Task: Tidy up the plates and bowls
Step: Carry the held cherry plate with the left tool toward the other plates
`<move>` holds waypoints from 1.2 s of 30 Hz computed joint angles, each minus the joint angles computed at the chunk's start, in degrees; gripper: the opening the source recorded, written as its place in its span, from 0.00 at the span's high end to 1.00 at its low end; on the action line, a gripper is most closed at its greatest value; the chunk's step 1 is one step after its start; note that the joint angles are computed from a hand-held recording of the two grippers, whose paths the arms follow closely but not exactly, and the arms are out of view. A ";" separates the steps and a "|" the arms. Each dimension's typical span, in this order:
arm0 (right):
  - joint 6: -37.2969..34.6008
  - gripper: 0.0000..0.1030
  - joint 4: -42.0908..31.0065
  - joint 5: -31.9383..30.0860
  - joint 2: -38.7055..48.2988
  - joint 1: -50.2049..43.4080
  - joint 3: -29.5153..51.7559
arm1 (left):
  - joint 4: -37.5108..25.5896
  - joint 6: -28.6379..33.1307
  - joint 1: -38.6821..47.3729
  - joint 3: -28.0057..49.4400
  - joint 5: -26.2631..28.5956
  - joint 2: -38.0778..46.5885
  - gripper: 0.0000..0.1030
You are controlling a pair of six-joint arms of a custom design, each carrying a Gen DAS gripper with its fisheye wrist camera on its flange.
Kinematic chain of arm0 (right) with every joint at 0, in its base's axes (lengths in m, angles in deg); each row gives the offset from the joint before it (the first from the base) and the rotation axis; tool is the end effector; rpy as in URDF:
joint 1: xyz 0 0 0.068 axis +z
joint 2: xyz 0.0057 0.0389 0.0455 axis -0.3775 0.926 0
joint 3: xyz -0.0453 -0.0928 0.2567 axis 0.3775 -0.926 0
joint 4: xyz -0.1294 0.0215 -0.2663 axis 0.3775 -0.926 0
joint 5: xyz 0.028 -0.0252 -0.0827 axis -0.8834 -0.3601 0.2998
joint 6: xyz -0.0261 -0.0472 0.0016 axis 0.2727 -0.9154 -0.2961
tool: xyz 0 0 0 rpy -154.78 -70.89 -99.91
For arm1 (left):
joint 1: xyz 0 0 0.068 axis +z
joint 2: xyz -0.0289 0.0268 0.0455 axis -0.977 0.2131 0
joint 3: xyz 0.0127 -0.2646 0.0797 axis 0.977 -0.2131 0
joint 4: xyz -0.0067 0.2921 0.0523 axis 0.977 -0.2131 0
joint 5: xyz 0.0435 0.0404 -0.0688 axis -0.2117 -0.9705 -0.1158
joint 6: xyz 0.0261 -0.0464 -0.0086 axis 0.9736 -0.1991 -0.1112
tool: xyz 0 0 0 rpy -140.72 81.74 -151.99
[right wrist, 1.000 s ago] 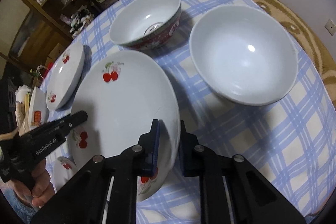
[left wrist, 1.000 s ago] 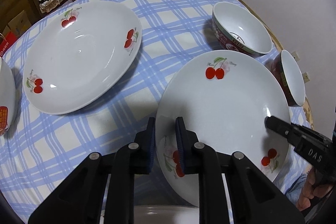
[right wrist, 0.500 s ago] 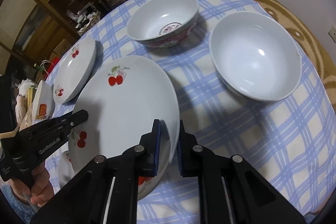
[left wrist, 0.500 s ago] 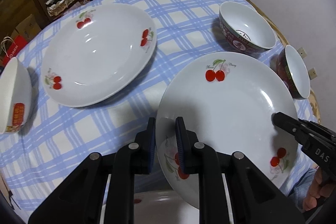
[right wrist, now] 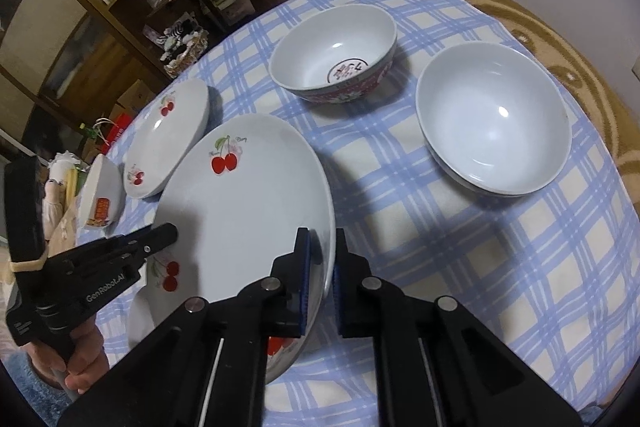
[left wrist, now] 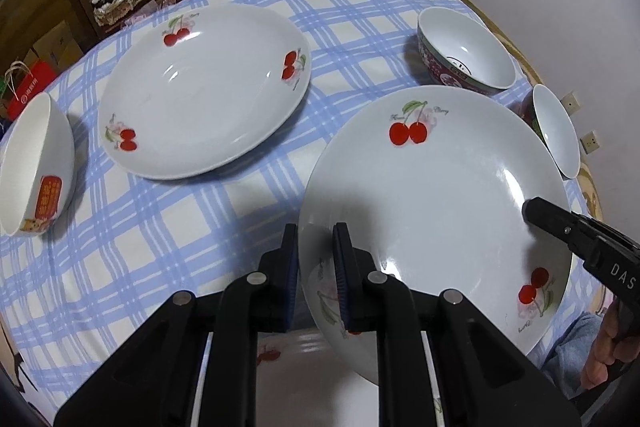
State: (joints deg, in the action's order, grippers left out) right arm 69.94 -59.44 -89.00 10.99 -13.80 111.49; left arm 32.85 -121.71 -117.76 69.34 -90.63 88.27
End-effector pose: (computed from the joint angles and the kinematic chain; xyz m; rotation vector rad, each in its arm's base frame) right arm 0.3138 0.0567 0.2199 -0.1274 2.7311 0.4817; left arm 0.3211 -0.2643 0.2266 -0.1183 2.7832 -0.2095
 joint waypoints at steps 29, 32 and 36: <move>4.10 0.92 0.05 -2.35 -10.50 10.26 -6.17 | -6.55 -7.05 -2.93 -16.15 -4.31 -21.31 0.87; 4.52 0.92 -0.30 -2.00 -12.17 11.41 -7.24 | -6.78 -7.80 -3.69 -17.65 -4.71 -23.01 0.87; 4.83 0.92 -0.76 -0.96 -13.72 13.32 -8.20 | -7.91 -9.77 -5.13 -18.94 -6.02 -24.40 0.87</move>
